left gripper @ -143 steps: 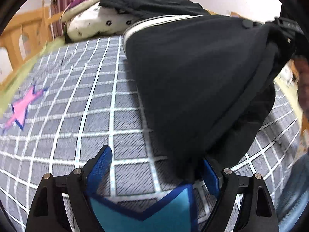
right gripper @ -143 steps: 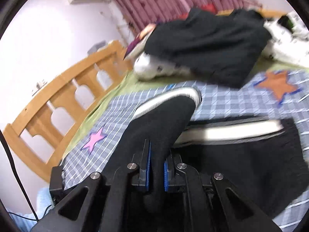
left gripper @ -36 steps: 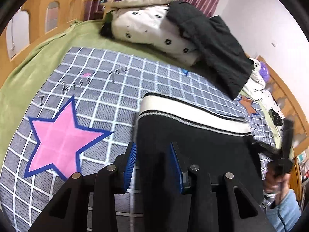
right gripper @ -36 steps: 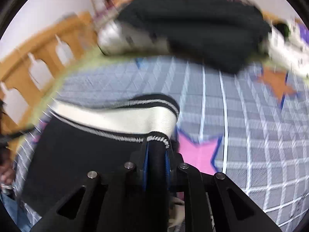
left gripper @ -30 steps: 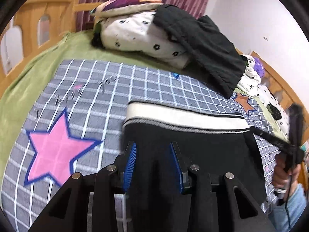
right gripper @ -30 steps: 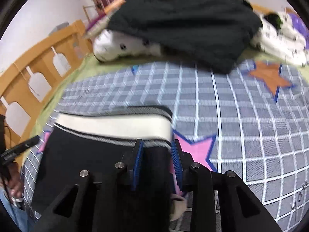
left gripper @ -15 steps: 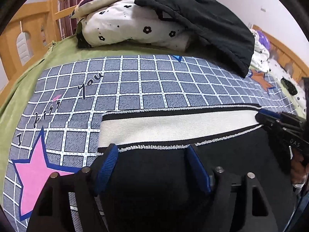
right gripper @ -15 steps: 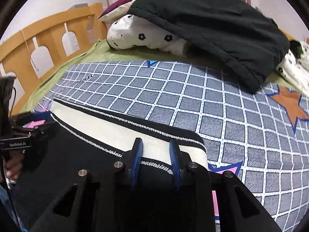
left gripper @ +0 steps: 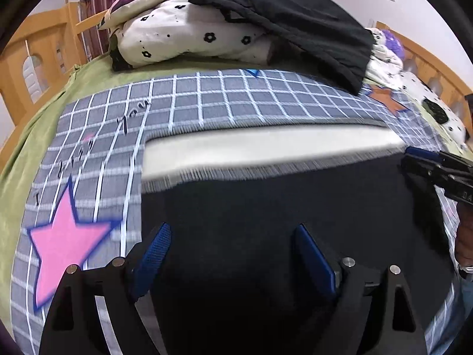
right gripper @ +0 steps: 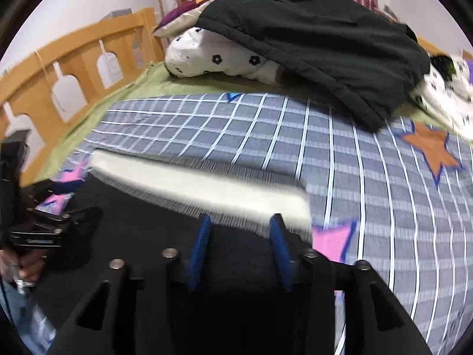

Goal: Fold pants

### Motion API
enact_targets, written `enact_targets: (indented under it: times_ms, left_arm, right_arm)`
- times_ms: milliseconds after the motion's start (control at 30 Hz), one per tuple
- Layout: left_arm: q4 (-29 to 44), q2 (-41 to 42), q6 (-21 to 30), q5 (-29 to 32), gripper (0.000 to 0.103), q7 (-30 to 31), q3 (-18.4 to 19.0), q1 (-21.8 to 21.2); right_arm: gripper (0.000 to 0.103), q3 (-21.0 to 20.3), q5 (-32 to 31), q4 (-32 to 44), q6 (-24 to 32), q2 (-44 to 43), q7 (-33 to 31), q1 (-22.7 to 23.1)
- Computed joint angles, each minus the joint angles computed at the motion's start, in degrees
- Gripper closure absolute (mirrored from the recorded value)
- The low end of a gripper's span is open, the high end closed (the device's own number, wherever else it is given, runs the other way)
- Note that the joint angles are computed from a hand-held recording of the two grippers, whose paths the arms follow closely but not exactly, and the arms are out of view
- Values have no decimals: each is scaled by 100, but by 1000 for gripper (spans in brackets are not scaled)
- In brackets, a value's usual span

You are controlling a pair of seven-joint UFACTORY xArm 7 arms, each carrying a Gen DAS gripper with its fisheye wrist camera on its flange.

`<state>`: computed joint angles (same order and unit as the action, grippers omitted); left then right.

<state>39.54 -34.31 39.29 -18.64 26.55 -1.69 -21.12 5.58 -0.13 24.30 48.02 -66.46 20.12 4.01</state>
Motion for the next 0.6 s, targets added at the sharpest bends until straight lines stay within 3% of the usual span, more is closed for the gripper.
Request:
enact_targets:
  times_ms: [167, 300, 400, 600]
  left_arm:
    - [-598, -1069, 378, 249, 18, 194, -13, -68]
    - [-1145, -2103, 941, 324, 17, 343, 146, -73]
    - [-1553, -2912, 1210, 357, 17, 326, 289, 90]
    - [-1669, -3660, 2222, 483, 17, 491, 845, 593]
  right_arm:
    - [55, 742, 73, -280, 1506, -1614, 476, 419]
    - [54, 1212, 305, -118, 2556, -2271, 960, 829]
    - [47, 1370, 468, -170, 2881, -2694, 1350, 969]
    - [47, 1472, 459, -134, 3284, -2877, 1696, 1015]
